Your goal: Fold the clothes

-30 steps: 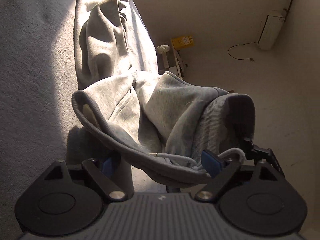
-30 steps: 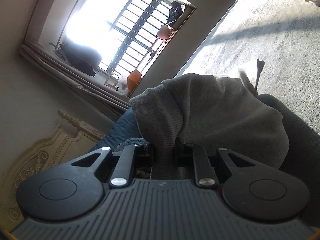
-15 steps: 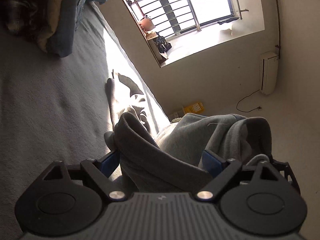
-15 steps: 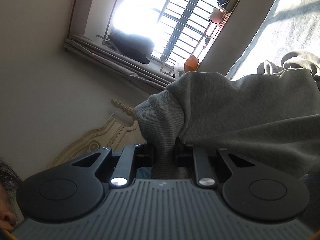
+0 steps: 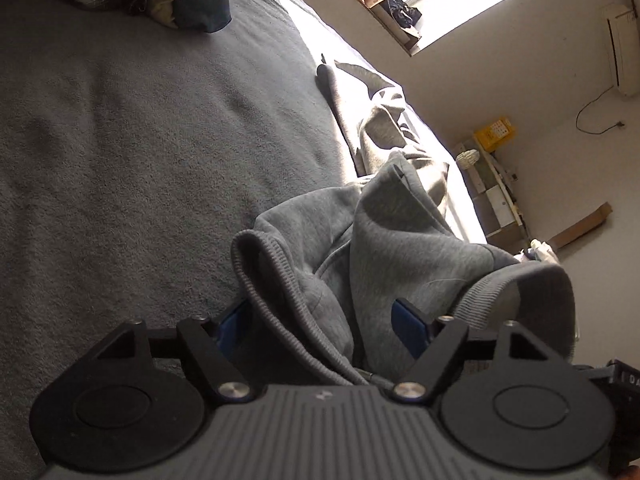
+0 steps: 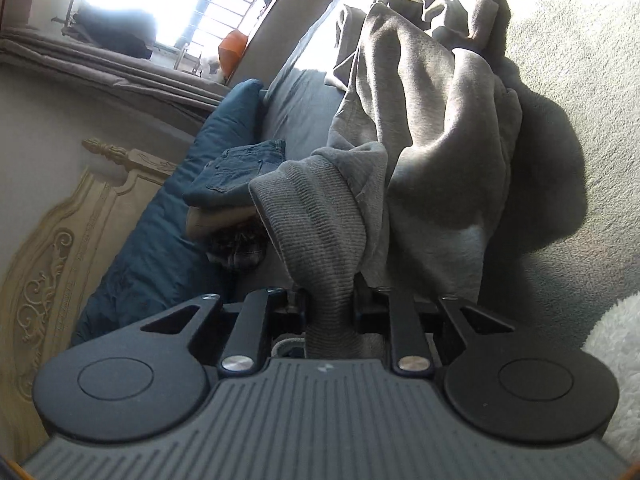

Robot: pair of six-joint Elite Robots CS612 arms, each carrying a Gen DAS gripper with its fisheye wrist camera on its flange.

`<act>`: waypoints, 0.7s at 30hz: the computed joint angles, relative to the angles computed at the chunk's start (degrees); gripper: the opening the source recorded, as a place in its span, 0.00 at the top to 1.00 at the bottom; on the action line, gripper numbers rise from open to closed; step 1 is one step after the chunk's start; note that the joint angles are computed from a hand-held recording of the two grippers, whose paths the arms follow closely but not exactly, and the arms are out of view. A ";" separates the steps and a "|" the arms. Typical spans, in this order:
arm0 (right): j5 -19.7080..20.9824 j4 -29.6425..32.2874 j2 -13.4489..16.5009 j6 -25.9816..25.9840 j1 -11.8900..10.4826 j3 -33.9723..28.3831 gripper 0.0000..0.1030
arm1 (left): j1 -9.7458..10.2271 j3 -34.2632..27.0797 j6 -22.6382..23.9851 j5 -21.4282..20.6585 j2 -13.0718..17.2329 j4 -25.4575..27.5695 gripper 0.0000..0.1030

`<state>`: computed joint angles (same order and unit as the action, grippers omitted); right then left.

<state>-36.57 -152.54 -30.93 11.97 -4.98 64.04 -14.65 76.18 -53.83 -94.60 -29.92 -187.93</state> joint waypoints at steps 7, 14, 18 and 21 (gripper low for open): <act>-2.35 3.34 -3.14 -16.07 -0.70 2.03 0.74 | -1.91 -0.71 6.00 5.78 -0.71 8.70 0.40; -1.34 1.97 -0.24 -18.69 -0.29 -5.75 0.38 | -2.65 0.60 9.02 8.01 -1.64 8.78 0.40; -2.76 12.15 4.28 -24.44 1.82 -16.27 0.22 | -2.86 1.18 9.88 8.32 -1.90 8.38 0.40; -5.71 24.37 9.34 -28.07 3.72 -27.73 0.21 | -2.97 1.45 11.04 8.15 -1.97 8.22 0.40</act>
<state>-42.28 -128.16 -21.59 -16.10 -1.26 36.31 -17.61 77.63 -42.79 -86.45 -31.89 -179.71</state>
